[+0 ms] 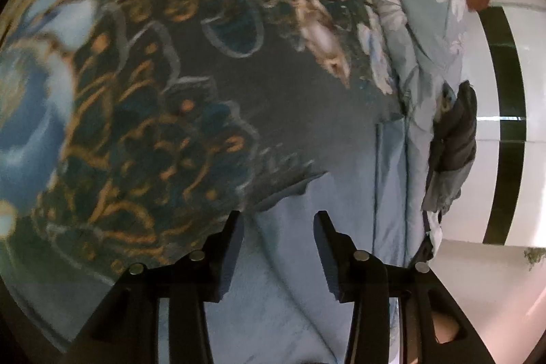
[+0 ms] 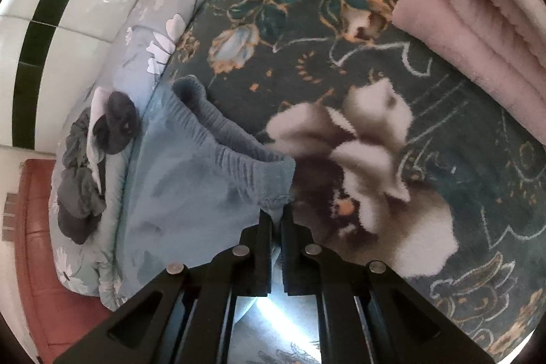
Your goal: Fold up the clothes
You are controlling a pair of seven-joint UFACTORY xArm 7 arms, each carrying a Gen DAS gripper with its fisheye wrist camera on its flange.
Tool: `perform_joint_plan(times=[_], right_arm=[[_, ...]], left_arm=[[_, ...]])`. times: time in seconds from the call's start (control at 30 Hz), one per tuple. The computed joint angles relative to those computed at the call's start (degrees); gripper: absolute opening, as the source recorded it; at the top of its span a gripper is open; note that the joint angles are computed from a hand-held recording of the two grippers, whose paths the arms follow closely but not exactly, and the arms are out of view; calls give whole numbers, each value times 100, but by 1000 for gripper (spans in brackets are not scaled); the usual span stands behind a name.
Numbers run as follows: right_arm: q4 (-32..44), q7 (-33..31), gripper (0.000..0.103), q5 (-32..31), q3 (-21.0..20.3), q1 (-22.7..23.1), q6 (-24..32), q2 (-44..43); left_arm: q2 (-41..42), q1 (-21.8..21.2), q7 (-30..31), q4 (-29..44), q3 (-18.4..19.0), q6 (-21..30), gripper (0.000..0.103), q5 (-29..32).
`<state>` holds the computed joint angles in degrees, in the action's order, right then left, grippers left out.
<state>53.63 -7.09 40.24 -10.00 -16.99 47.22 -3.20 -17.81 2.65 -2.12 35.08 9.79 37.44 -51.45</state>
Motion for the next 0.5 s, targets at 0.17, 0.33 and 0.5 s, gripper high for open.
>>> perform_joint_plan(times=[0.17,0.33,0.5], right_arm=[[94,-118,6,-102,33,16,135,17],[132,88,16,-401,16,-5,188,-146],[104,329,22,-1174,50,70,-111,-477]], left_arm=[[927,-157,420,1117,-141,224,51,-275],[2123,-158,518,2455,-674,371,53,-381],[3283,-101,92,3723,-1136,328,53,295]])
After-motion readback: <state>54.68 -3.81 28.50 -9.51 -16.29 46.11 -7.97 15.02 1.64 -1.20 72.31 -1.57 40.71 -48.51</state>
